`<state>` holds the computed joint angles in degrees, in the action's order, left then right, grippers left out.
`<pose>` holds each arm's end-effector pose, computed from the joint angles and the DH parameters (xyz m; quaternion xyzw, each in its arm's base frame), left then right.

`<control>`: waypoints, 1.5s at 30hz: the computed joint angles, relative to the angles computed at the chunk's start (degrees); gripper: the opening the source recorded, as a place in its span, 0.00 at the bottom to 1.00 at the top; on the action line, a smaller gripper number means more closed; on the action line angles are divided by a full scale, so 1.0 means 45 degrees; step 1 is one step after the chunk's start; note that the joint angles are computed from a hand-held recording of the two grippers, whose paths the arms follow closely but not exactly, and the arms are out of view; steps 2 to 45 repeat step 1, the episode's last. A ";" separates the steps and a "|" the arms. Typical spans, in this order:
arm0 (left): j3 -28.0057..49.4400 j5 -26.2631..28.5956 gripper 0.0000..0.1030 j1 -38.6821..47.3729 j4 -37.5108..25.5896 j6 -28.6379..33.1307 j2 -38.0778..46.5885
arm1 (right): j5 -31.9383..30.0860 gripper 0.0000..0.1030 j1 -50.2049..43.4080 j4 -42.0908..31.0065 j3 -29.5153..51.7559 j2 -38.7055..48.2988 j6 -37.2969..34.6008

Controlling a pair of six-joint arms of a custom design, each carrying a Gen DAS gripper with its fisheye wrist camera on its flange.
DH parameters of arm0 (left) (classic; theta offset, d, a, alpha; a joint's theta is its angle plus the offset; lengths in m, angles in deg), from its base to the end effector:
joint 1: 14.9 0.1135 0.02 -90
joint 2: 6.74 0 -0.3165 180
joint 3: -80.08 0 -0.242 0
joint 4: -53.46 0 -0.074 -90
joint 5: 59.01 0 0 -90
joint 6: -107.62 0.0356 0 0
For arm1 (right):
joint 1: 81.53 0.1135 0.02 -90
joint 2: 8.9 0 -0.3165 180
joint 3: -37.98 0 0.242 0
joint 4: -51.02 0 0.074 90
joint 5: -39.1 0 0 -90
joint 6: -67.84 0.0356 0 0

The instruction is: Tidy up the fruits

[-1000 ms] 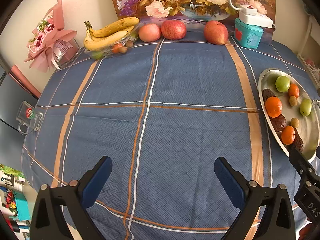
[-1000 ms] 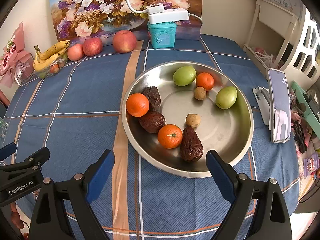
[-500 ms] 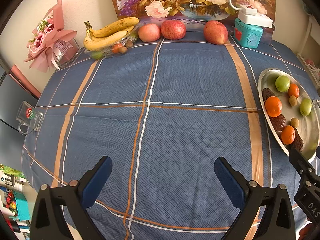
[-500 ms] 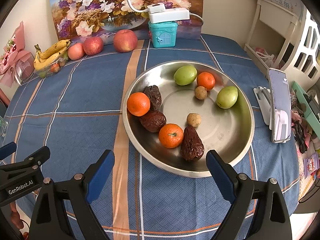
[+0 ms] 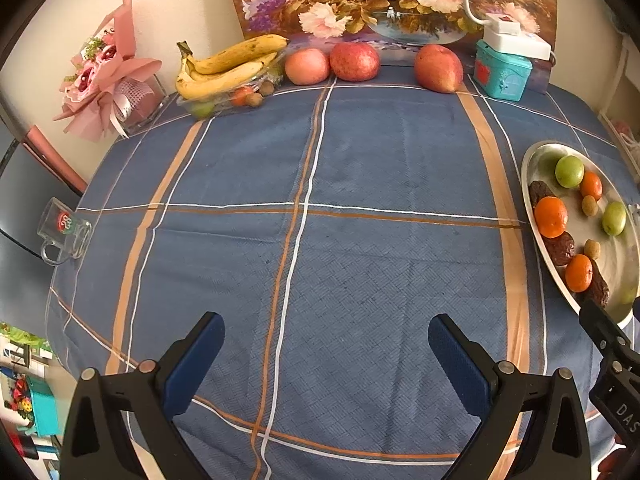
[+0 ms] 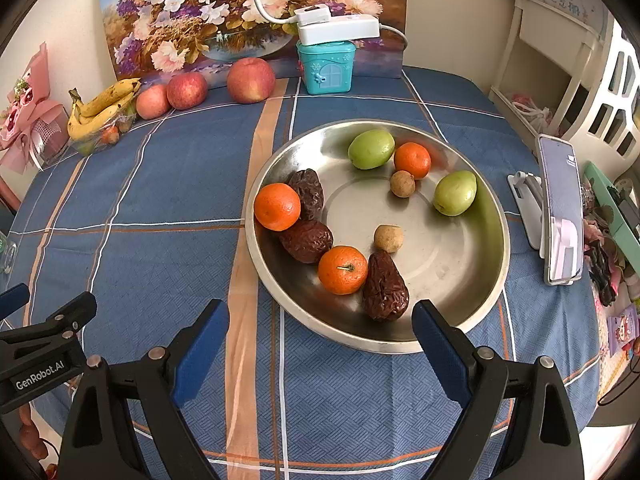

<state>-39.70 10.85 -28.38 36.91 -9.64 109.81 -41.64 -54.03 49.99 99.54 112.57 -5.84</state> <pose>0.3211 -0.0644 0.0926 -0.1426 0.9635 0.1111 0.1976 0.3216 0.1609 0.0787 -0.0738 0.9622 0.0208 0.2612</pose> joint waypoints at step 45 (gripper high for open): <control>0.0007 0.0048 1.00 0.0008 0.0008 0.0026 0.0008 | 0.0006 0.90 0.0005 0.0018 -0.0008 0.0011 0.0020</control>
